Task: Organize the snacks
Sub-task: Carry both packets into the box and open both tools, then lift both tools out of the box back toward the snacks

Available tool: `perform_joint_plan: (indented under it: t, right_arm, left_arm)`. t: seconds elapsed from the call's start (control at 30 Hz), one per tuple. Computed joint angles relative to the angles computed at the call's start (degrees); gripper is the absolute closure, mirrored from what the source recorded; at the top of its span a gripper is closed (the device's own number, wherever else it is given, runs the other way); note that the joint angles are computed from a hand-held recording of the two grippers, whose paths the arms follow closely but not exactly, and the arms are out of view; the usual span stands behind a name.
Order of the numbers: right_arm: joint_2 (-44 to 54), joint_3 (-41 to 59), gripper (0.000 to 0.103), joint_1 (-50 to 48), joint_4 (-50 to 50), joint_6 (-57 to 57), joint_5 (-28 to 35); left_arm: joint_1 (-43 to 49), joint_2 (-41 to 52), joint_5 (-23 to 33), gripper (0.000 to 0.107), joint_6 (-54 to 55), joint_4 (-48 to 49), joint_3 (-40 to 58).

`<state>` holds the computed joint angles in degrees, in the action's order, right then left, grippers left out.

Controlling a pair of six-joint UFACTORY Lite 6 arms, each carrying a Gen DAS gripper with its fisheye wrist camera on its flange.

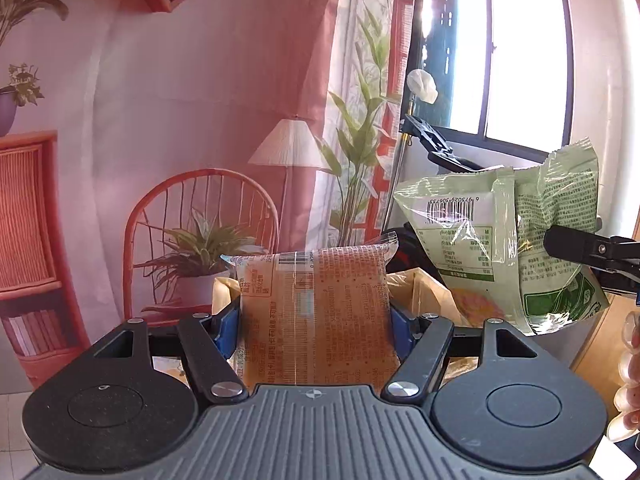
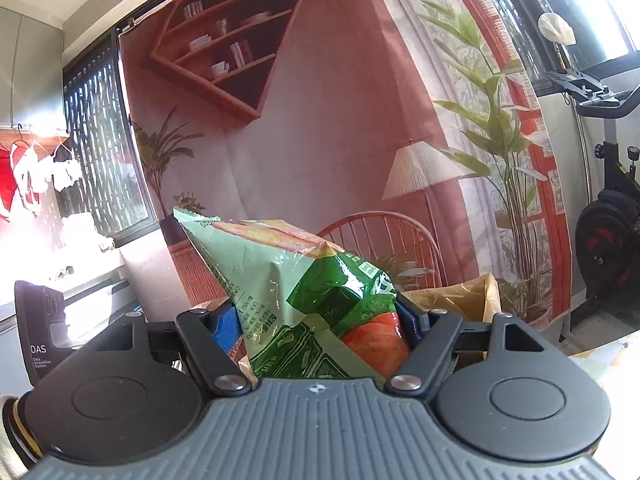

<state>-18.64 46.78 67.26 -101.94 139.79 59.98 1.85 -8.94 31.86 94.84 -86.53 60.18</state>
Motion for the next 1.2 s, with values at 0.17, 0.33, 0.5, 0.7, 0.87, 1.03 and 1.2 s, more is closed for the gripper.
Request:
perform_joint_plan:
  t: [0.17,0.33,0.5,0.7,0.87,1.03,1.2]
  right_arm:
    - [5.9,7.4,0.028,-15.7,-2.0,5.8,-11.4]
    - [12.4,11.1,0.028,-23.9,-1.3,12.9,-18.0]
    - [16.8,12.1,0.027,-26.3,1.3,17.2,-19.7]
    - [19.8,13.8,0.022,-25.7,7.9,13.3,-18.2]
    - [19.1,12.6,0.011,-22.9,7.7,11.6,-12.8]
    - [16.1,9.1,0.010,-20.4,4.9,10.1,-9.5]
    - [13.3,6.2,0.010,-17.4,2.7,5.9,-8.9]
  left_arm:
    - [-7.1,12.9,-8.4,0.034,-4.6,2.2,12.5]
    - [-9.7,19.0,-12.9,0.034,-3.9,3.4,16.1]
    - [-9.5,24.0,-14.1,0.034,-7.9,7.7,19.1]
    - [-8.4,25.7,-13.8,0.032,-3.4,4.9,19.4]
    - [-6.4,23.7,-12.6,0.025,-3.6,4.7,17.9]
    - [-2.7,18.7,-8.8,0.025,-4.6,5.2,14.3]
    - [2.1,11.8,-4.4,0.025,-4.0,6.7,8.1]
